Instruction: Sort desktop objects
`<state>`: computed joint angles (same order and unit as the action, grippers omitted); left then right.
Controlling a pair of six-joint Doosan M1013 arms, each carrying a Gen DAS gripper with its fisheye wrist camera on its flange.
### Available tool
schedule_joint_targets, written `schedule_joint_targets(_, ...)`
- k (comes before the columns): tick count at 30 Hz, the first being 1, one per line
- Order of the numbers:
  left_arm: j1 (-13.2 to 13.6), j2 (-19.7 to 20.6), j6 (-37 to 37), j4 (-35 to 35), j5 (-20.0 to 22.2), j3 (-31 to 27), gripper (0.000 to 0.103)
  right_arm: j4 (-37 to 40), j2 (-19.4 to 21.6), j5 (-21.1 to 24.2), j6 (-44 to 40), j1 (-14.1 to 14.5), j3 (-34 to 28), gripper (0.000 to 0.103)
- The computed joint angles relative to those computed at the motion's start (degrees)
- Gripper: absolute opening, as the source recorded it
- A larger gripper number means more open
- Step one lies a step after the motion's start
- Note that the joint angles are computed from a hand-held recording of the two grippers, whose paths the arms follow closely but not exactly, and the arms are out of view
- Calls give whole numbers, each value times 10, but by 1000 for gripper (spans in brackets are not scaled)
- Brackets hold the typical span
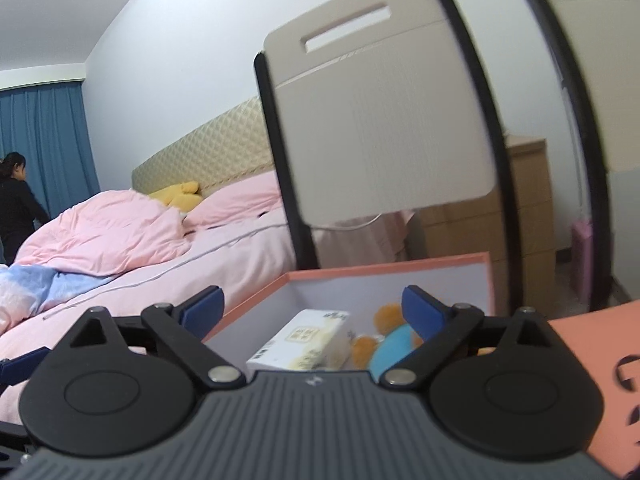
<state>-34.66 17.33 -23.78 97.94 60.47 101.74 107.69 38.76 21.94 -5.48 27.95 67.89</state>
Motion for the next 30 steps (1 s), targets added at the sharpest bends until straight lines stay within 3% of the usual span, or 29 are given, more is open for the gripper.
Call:
schedule_joint_targets(5, -3, -1, -1, 30, -4, 5, 103, 145, -24, -29, -171, -3, 46, 96)
schedule_joint_targets(10, -8, -1, -17, 71, 2, 11, 103, 333, -60, -25, -388, -6, 110, 96)
schedule_joint_targets(16, -12, -7, -42, 97, -5, 16, 103, 418, -102, 1, -458, -19, 176, 96)
schedule_joint_targets(21, -8, -20, -54, 67, -45, 13, 103, 489, -125, 21, -535, -25, 219, 96)
schedule_joint_targets(28, -8, -21, -43, 69, -49, 16, 103, 530, -142, 13, -542, -32, 246, 96)
schedule_joint_targets(30, -6, -24, -25, 65, -73, 18, 103, 530, -146, 13, -537, -33, 250, 96)
